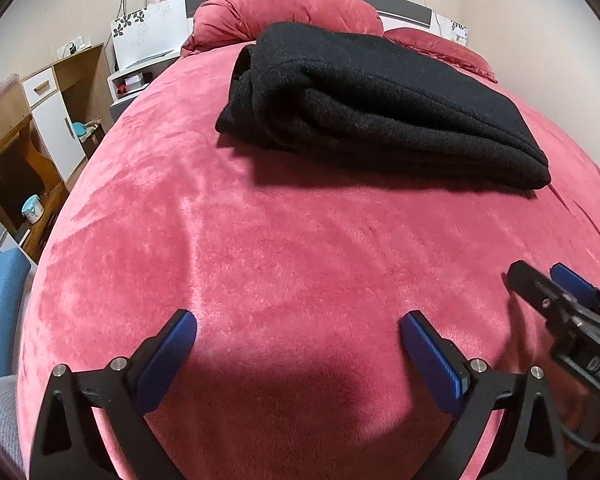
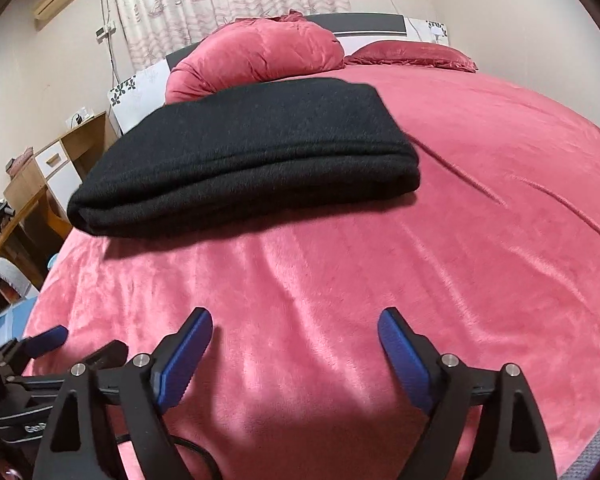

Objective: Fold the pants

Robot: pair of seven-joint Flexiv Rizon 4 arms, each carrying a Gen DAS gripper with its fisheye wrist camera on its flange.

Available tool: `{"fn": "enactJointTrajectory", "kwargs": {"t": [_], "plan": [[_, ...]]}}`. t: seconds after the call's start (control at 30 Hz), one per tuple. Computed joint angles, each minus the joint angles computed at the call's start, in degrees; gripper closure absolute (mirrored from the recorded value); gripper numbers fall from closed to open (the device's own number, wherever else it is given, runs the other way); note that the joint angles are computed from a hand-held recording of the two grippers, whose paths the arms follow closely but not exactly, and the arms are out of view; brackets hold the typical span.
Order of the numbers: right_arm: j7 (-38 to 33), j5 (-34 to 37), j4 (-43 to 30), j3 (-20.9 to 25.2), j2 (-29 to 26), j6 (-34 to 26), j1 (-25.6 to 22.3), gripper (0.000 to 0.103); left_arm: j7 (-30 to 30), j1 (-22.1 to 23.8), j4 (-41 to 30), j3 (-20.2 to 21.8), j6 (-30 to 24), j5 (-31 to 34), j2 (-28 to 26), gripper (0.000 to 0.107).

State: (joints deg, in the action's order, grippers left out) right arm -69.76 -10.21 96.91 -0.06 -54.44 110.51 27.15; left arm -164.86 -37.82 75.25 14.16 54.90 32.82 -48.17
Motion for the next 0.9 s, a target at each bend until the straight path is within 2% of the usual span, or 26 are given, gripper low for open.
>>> {"fn": "enactJointTrajectory", "kwargs": {"t": [0.2, 0.9], "plan": [[-1.9, -0.1, 0.6, -0.9, 0.0, 0.7, 1.3, 0.015, -0.3, 0.1, 0.3, 0.0, 0.8, -0.1, 0.0, 0.004], [-2.4, 0.7, 1.5, -0.3, 0.3, 0.8, 1.0, 0.015, -0.4, 0.1, 0.8, 0.3, 1.6, -0.4, 0.0, 0.004]]}}
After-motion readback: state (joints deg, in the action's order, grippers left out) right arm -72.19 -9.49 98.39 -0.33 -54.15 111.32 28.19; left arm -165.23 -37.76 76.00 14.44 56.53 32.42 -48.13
